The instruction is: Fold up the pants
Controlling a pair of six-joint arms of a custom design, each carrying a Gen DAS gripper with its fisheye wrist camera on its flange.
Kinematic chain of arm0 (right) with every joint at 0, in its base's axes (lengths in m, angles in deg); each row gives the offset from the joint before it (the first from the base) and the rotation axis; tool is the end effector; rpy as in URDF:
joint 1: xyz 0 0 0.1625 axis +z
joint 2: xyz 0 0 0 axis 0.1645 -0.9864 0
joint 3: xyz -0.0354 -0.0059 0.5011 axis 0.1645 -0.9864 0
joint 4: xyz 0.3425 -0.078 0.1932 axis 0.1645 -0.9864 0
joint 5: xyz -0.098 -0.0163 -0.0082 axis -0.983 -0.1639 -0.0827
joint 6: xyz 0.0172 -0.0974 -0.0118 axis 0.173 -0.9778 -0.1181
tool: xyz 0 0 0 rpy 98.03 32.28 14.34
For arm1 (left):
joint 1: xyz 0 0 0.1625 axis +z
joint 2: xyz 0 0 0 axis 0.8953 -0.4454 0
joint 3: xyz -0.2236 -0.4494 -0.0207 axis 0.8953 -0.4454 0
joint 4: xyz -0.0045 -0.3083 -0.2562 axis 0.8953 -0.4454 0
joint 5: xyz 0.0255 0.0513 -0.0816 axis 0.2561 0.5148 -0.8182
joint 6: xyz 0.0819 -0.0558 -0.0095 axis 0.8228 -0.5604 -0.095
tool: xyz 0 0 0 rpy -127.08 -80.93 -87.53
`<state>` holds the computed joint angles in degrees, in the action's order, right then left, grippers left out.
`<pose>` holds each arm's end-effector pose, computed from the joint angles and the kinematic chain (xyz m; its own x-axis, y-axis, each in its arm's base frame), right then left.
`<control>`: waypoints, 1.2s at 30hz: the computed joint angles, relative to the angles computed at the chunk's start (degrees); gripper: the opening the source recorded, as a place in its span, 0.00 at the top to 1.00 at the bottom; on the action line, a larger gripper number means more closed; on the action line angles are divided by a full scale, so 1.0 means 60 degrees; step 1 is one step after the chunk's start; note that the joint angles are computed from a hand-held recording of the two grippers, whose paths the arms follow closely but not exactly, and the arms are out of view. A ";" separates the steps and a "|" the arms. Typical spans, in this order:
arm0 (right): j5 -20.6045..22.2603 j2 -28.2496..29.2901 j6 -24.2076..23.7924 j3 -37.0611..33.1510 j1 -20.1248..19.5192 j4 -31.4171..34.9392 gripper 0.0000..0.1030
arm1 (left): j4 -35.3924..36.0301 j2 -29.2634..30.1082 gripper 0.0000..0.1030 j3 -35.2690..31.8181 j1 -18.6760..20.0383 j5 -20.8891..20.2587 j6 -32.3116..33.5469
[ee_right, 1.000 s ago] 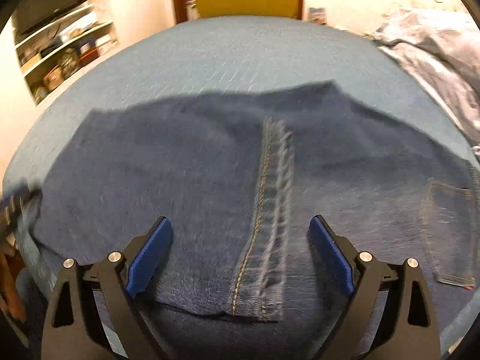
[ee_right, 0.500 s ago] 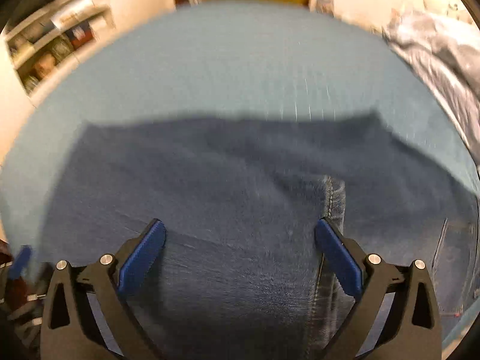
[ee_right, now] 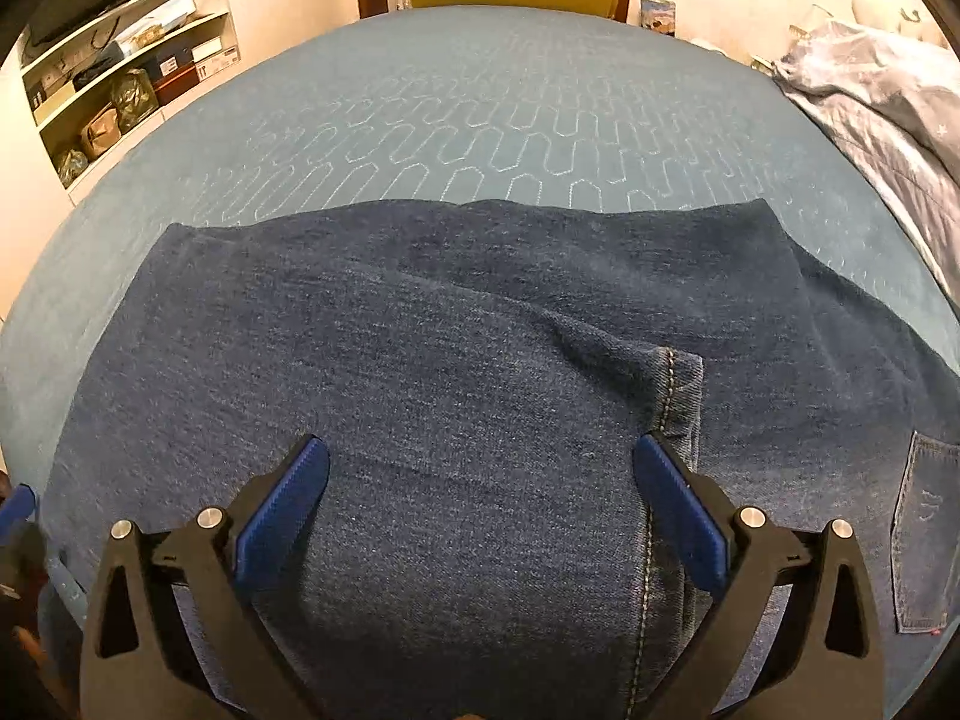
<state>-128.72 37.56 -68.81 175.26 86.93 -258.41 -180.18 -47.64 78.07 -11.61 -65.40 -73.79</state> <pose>0.1312 -0.6125 0.2118 -0.6954 0.1618 0.7001 -0.2887 0.8293 -0.4784 -0.2139 -0.5799 0.1245 -0.8901 0.1802 -0.4185 0.3941 0.7656 -0.5085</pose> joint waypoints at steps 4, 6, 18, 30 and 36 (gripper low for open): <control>-0.0056 0.0128 -0.0319 0.0136 0.0038 -0.0542 0.04 | 0.0530 -0.0083 0.29 -0.0199 0.0109 -0.0773 0.0294; -0.0038 0.0220 -0.0349 0.0310 0.0091 -0.0838 0.04 | 0.0887 -0.0085 0.37 -0.0272 0.0247 -0.0950 -0.0034; -0.0417 -0.0257 -0.0532 0.0427 0.0322 -0.1473 0.05 | 0.0402 -0.0372 0.50 -0.0063 0.0902 -0.2508 -0.0212; -0.0770 -0.0687 0.0845 0.0215 -0.0338 0.0580 0.05 | 0.0608 -0.0502 0.72 -0.0264 0.1645 -0.4272 -0.1870; -0.2426 -0.0410 0.0285 -0.0338 0.0400 0.0026 0.05 | 0.0457 -0.0556 0.85 -0.0232 0.1728 -0.4616 -0.1842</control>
<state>-143.28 35.10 -67.10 173.23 89.33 -258.25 -177.44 -50.98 76.68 -1.24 -93.09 -84.84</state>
